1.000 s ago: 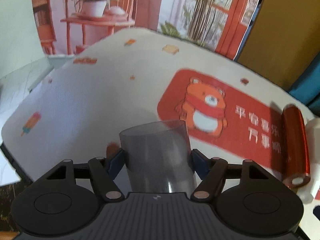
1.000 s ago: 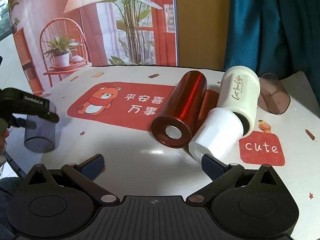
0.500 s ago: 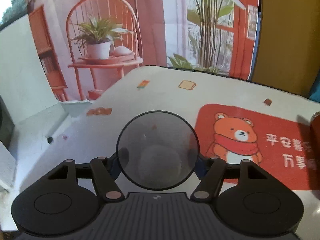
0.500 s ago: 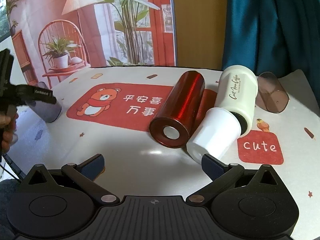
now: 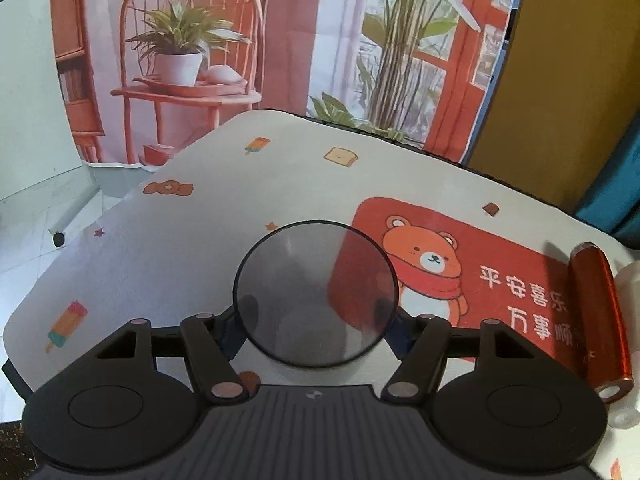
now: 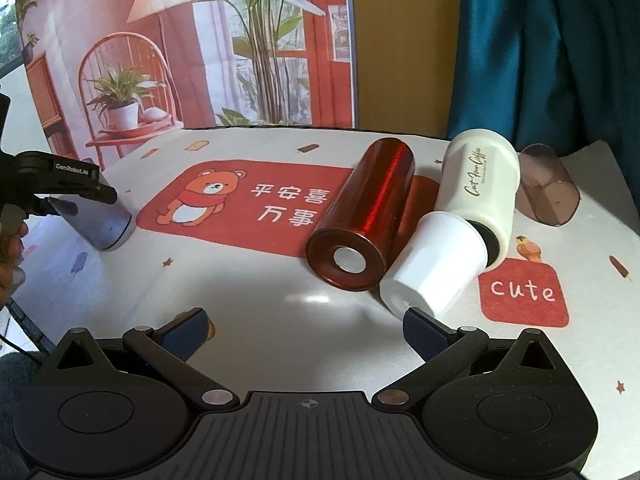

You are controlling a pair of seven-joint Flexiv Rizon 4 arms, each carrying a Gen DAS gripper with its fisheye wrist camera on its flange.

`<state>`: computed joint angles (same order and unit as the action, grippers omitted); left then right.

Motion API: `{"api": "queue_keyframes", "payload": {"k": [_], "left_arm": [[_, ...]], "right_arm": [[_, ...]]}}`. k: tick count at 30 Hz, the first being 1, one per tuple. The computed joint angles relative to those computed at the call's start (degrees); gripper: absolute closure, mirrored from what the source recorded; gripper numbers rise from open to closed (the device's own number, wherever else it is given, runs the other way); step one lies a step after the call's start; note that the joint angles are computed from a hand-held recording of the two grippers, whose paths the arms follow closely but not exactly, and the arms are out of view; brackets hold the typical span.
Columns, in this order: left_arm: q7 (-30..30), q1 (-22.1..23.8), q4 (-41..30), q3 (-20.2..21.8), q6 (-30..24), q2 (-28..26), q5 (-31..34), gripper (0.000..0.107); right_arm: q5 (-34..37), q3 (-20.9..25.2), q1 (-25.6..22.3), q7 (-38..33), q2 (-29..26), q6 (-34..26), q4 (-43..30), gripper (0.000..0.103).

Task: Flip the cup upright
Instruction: 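Lower the upright clear cup onto the mat with the left gripper, then open the left gripper and pull it back from the standing cup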

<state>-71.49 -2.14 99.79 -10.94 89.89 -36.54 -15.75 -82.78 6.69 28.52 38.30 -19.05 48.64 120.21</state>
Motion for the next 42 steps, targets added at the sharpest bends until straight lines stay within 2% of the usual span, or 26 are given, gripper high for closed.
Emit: {"api": "queue_keyframes", "payload": {"k": [3, 10, 13, 15, 18, 24, 28, 32, 36, 39, 42], "left_arm": [[0.1, -1.8, -0.4, 2.2, -2.3, 0.2, 1.0, 0.037], [1.0, -1.7, 0.7, 1.8, -2.2, 0.5, 1.2, 0.034], [2.3, 0.6, 1.8, -1.2, -2.0, 1.2, 0.1, 0.007], [2.2, 0.6, 2.8, -1.3, -0.7, 1.8, -0.1, 0.006], [1.8, 0.7, 3.6, -0.9, -2.9, 3.1, -0.9, 0.006], [5.7, 6.7, 9.2, -7.1, -2.1, 7.6, -4.3, 0.004], [10.4, 11.5, 13.7, -11.5, -1.4, 12.0, -7.2, 0.004], [12.7, 11.5, 16.3, -10.2, -1.5, 16.2, -9.6, 0.004], [14.1, 9.3, 18.9, -6.6, -0.2, 20.5, -10.8, 0.004], [18.2, 10.7, 21.5, -8.9, -0.2, 23.7, -16.3, 0.004], [25.4, 12.7, 24.8, -13.4, 0.4, 27.0, -26.0, 0.004]], "right_arm": [[0.0, 0.0, -0.2, -0.3, -0.1, 0.5, -0.1, 0.000], [0.2, 0.0, -0.1, -0.4, 0.0, 0.6, 0.0, 0.000], [0.1, 0.0, -0.2, 0.2, 0.3, 0.5, 0.3, 0.000], [0.1, 0.1, -0.2, 0.3, 0.5, 0.4, 0.3, 0.000], [0.4, 0.3, -0.3, 0.6, 1.1, 0.4, 0.5, 0.000], [0.7, 0.7, -0.8, 0.2, 2.7, 1.0, 0.1, 0.000], [2.1, 1.1, -0.5, -1.5, 3.7, 0.8, -1.1, 0.000], [3.6, 1.6, -0.3, -1.5, 5.0, 0.8, -2.4, 0.000], [6.4, 2.3, 0.8, -3.6, 5.5, -1.0, -4.0, 0.000], [8.8, 2.8, 2.2, -6.3, 5.5, -3.2, -5.3, 0.000], [8.9, 3.0, 3.1, -6.0, 6.1, -3.8, -5.7, 0.000]]}}
